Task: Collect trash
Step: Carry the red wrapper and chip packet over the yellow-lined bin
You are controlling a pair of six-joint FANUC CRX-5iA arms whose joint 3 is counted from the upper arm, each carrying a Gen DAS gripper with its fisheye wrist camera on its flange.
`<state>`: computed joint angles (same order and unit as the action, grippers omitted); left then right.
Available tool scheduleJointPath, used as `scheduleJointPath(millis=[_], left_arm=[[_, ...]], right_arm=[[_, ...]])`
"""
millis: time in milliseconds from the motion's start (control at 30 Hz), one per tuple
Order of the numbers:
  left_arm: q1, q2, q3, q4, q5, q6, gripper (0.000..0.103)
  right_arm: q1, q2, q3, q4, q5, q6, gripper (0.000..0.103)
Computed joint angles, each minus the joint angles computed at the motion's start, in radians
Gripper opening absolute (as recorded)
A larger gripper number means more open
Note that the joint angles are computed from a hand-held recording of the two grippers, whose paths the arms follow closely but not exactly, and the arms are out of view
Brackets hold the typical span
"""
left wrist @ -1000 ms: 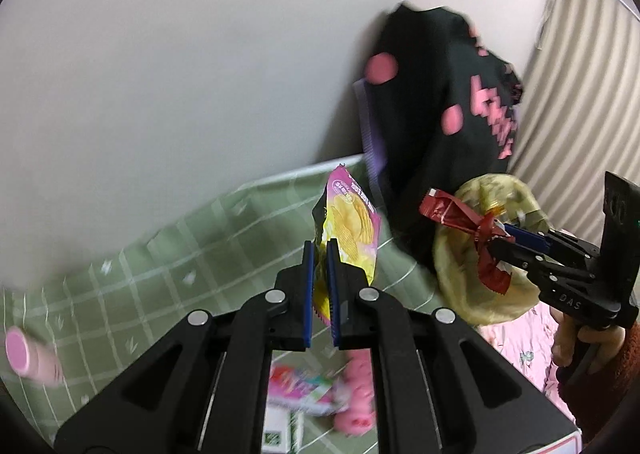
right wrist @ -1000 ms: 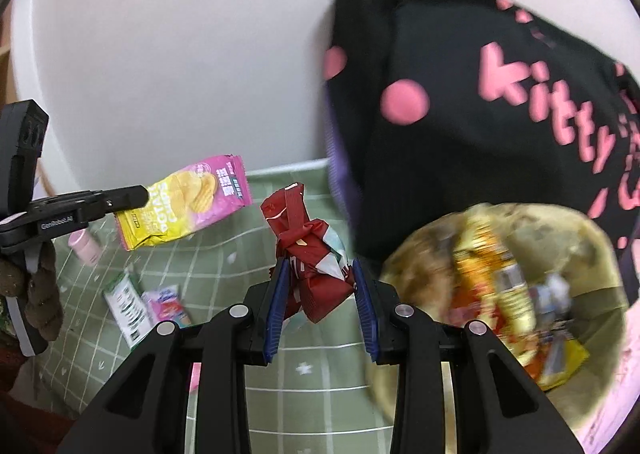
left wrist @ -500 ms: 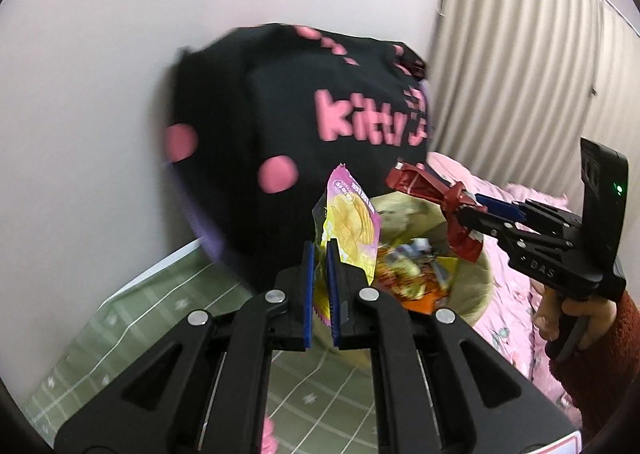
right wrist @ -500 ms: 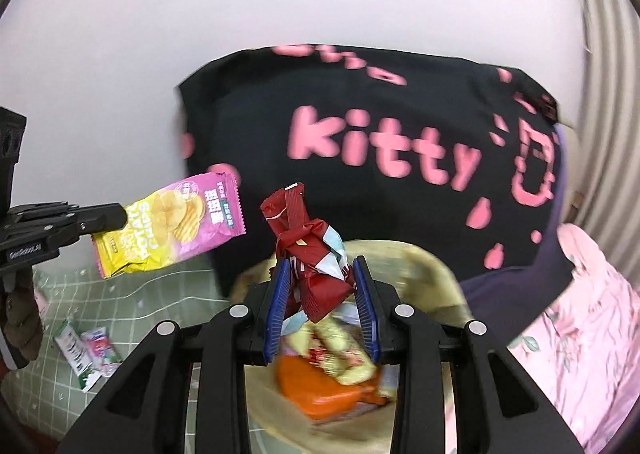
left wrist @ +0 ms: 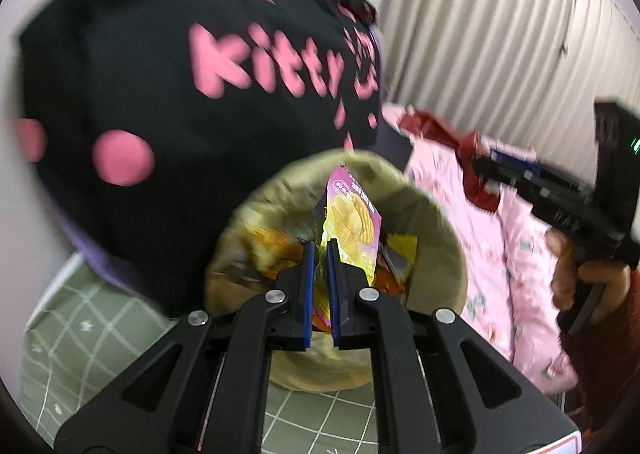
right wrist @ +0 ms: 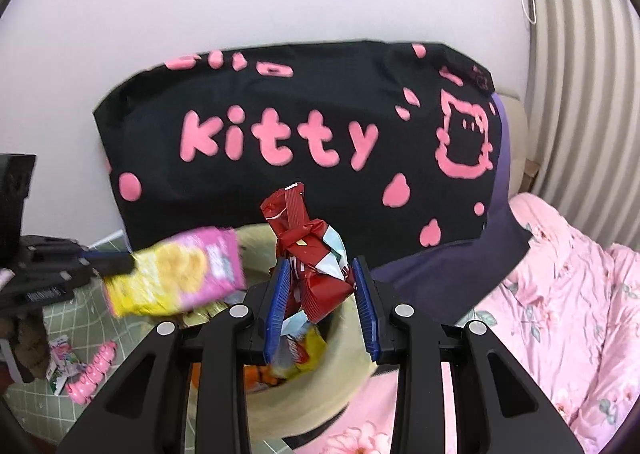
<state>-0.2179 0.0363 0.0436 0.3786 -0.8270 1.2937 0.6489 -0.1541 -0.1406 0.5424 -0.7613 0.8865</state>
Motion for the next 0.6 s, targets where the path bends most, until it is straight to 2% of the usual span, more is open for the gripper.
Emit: scheduleJointPath(millis=[100,233,433,600], left_arm=[[-0.032,0.091,0.074,-0.046,-0.048,0.039,0.006],[-0.051,0.161,0.120,-0.070,-0.060,0.070,0.006],[-0.053,0.192,0.158,-0.103,-0.051,0.101,0.006],[-0.044,0.179,0.159,-0.125,-0.050,0.128,0.006]], right_arm=[[-0.018,0.013,0.006,-0.052,0.008,0.041,0.031],[-0.029,0.059,0.046,-0.123,-0.015,0.129,0.031],[-0.046,0.149,0.138,-0.254,-0.054,0.270,0.031],[-0.052,0.191,0.185,-0.326,-0.072,0.353,0.031]])
